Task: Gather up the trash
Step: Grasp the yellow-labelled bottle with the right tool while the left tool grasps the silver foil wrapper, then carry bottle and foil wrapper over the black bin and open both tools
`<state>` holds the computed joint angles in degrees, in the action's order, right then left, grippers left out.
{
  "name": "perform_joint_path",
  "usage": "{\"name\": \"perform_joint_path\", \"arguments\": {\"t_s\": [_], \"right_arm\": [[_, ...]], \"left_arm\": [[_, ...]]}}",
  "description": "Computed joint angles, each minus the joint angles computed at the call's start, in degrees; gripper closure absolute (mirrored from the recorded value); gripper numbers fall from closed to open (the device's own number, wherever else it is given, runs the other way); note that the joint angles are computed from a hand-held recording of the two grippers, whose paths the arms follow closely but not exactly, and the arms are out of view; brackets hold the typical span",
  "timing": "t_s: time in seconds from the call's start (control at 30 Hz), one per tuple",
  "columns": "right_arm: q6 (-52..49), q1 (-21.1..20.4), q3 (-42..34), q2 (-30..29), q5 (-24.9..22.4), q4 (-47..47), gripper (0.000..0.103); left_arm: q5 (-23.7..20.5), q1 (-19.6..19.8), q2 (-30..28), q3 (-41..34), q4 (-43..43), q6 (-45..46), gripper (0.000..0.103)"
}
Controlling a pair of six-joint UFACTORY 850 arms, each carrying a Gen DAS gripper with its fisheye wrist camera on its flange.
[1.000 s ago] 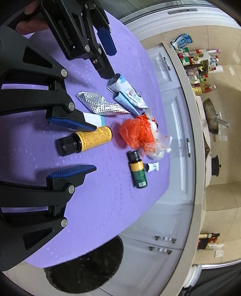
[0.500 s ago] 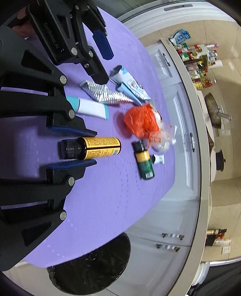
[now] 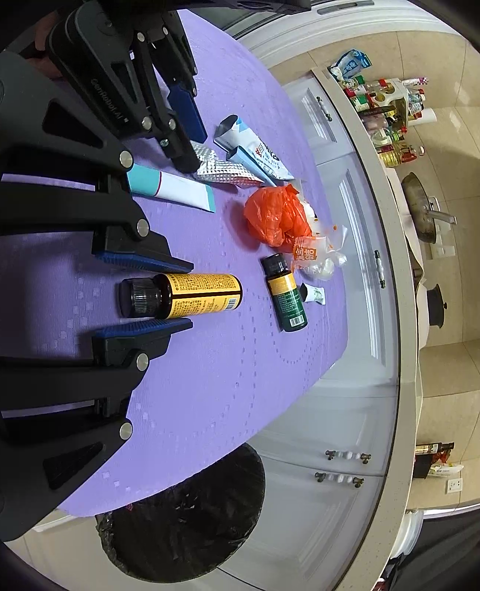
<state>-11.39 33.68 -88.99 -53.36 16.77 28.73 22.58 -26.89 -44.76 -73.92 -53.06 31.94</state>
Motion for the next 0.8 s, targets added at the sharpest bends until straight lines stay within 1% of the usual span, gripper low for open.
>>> {"name": "perform_joint_path", "arguments": {"t_s": [0.2, 0.3, 0.33, 0.53, 0.8], "right_arm": [[-0.6, 0.0, 0.6, 0.3, 1.1, 0.6, 0.079], [-1.6, -0.1, 1.5, 0.9, 2.2, 1.8, 0.079], [-2.0, -0.1, 1.9, 1.2, 2.6, 2.3, 0.079], [-4.4, -0.8, 4.3, 2.8, 5.1, 6.0, 0.079], [-6.7, -2.2, 7.9, 5.3, 8.9, 10.9, 0.079]], "left_arm": [[1.1, 0.1, 0.6, 1.4, 4.3, -4.5, 0.079], [2.7, -0.1, 1.5, 2.8, 5.2, -6.1, 0.080], [3.2, -0.1, 1.9, 3.2, 5.2, -6.3, 0.083], [6.2, -0.7, 3.8, 4.9, 6.9, -8.2, 0.083], [6.6, -1.7, 3.9, 3.2, 10.0, -9.7, 0.083]]}}
